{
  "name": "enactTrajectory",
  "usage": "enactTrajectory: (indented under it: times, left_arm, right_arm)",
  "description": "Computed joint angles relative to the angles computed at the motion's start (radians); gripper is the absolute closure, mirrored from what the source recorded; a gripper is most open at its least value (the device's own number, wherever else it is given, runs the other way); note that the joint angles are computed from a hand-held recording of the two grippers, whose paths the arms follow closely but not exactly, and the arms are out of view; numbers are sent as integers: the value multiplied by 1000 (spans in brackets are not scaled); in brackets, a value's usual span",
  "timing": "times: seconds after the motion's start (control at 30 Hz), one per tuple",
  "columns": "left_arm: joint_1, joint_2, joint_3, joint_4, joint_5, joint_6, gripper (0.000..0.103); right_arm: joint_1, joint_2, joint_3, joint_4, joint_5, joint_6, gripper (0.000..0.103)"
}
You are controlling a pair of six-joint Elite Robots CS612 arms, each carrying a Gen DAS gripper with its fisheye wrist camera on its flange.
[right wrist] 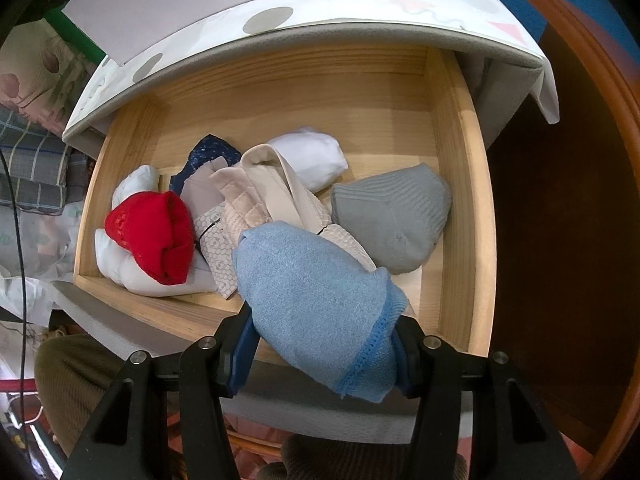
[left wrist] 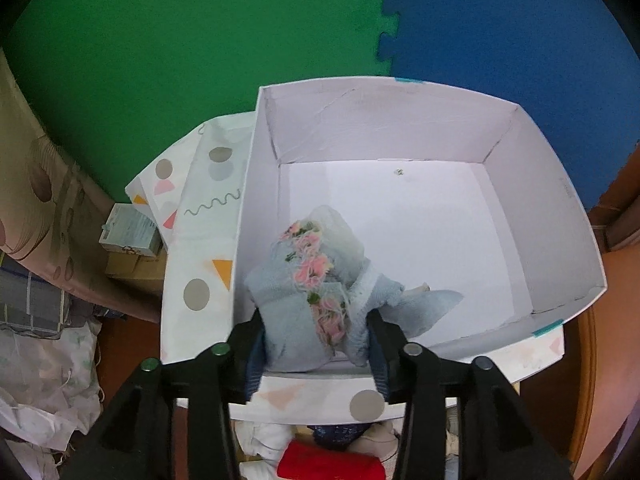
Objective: Take underwear out of drawer
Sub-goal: 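Lower the floral underwear into the white box and open the left tool, then carry the light-blue rolled sock with the right tool up to the white box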
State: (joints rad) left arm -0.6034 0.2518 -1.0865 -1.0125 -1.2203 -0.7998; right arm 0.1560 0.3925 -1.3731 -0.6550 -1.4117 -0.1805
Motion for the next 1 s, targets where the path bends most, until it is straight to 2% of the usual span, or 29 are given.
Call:
enactTrajectory:
  times: [0.13, 0.33, 0.6, 0.8, 0.93, 1.0]
  left_arm:
    - [-5, -6, 0, -8, -13, 29, 52]
    - [-13, -5, -40, -16, -8, 47, 50]
    - [-39, 8, -136, 49, 42, 67, 48]
    - [-64, 60, -266, 139, 68, 23, 48]
    - [-96, 112, -358, 226, 161, -33, 48]
    - [-108, 139, -398, 264, 181, -67, 48]
  right_arm:
    - [-4, 0, -1, 2, 10, 6, 52]
    - [0, 1, -4, -3, -3, 3, 52]
    - [5, 1, -6, -8, -16, -2, 52]
    - [12, 3, -9, -19, -43, -13, 52]
    - [16, 3, -9, -24, -55, -17, 52]
    - [17, 3, -10, -27, -59, -15, 52]
